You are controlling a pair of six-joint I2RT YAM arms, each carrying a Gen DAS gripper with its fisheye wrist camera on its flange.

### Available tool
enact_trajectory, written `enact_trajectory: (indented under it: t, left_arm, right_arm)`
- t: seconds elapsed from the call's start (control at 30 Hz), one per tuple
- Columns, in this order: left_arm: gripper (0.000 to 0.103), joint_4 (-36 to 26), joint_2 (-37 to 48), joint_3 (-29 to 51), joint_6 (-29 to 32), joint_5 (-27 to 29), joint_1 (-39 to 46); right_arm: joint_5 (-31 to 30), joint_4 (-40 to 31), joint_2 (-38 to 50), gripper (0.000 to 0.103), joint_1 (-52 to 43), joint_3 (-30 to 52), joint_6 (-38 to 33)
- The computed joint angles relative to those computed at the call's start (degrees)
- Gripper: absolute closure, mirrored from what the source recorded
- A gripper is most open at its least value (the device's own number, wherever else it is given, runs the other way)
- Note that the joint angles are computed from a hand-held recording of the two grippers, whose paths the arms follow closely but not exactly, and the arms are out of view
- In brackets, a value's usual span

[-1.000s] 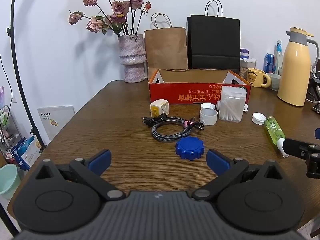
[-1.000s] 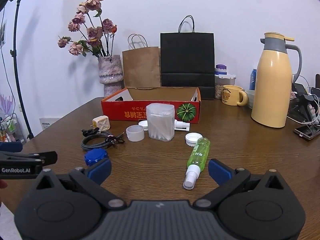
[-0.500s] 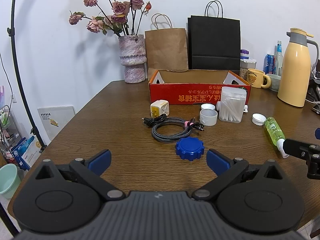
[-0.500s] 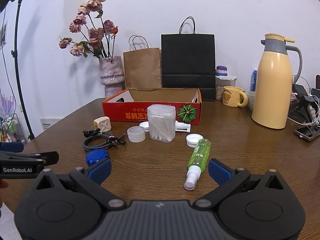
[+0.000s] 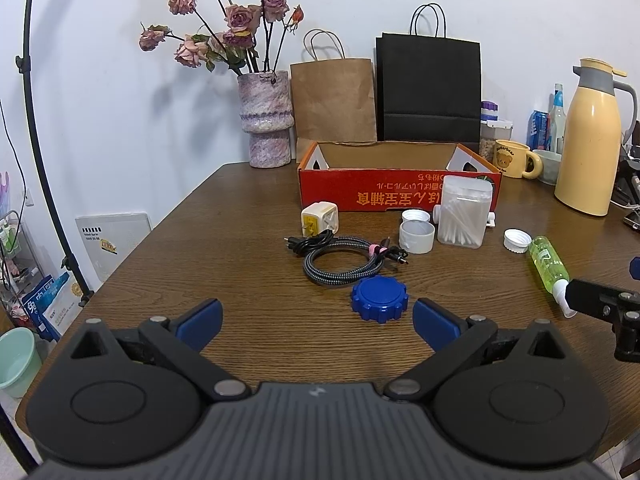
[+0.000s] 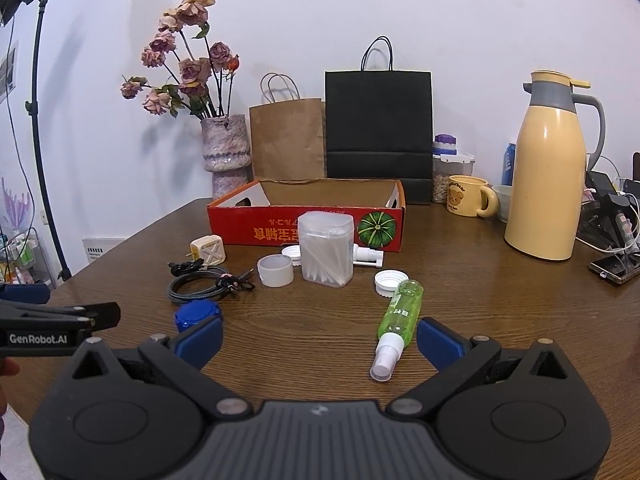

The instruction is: Organize rigid objects

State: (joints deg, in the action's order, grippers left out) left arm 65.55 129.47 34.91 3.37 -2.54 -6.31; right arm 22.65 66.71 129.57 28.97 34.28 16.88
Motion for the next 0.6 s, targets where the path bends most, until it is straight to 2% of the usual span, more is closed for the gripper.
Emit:
enact_trajectory:
  t: [0.6]
  left_arm:
    - [0.0,-2.7,-2.7,-0.13,-0.31,-0.14,-0.15]
  right_arm:
    - [0.25,0.1,0.07,0.0,0.28,0.02,0.08]
